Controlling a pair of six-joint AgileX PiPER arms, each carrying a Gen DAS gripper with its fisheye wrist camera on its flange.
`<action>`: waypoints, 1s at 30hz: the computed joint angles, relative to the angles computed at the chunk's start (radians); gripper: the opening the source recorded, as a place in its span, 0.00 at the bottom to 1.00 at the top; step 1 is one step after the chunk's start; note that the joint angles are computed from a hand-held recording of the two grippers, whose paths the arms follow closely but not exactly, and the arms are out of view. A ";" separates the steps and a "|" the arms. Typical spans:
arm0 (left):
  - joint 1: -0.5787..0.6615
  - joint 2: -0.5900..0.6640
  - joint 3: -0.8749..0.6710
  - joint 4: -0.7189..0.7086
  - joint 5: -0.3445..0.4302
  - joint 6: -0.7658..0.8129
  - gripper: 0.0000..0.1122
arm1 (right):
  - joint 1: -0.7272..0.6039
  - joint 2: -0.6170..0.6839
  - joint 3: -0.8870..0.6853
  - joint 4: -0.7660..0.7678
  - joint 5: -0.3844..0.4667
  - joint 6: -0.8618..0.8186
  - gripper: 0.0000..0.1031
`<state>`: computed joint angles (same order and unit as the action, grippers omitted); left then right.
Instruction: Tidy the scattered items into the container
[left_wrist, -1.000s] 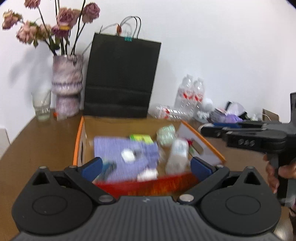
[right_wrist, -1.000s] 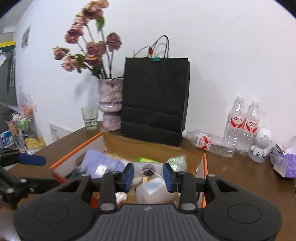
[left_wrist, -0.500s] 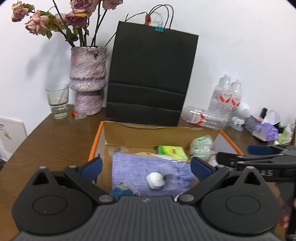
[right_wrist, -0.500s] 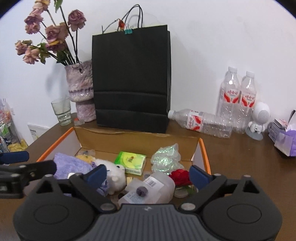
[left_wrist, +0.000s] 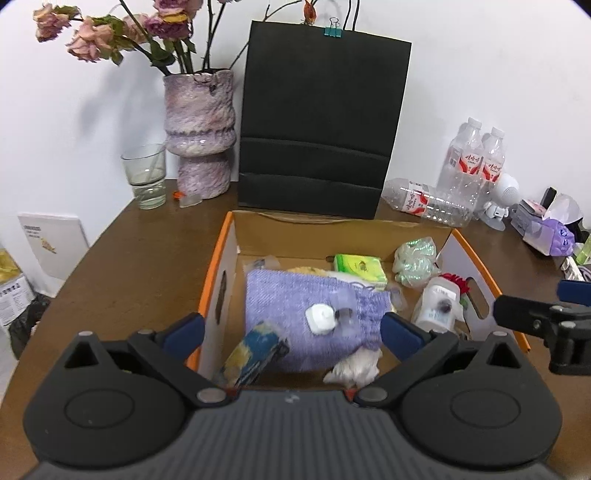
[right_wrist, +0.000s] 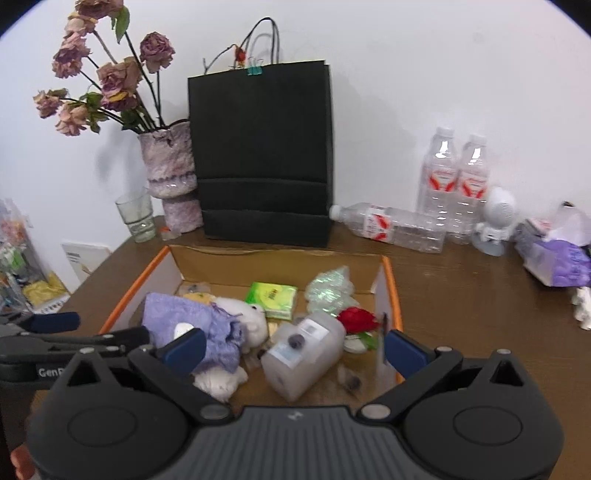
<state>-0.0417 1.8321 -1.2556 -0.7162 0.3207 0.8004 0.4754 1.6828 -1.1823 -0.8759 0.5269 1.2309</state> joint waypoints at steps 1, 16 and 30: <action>-0.002 -0.019 0.013 0.047 0.004 -0.047 0.92 | 0.013 -0.011 -0.006 0.028 0.038 -0.018 1.00; 0.024 -0.230 0.196 0.112 0.072 -0.106 0.92 | 0.131 -0.130 0.046 0.195 0.206 -0.055 1.00; 0.067 -0.304 0.274 0.055 0.113 -0.034 0.92 | 0.199 -0.172 0.085 0.206 0.243 -0.020 1.00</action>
<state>0.0254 1.5283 -0.9821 -0.6613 0.4340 0.7668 0.6745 1.5111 -1.0973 -0.6701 0.7703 1.2109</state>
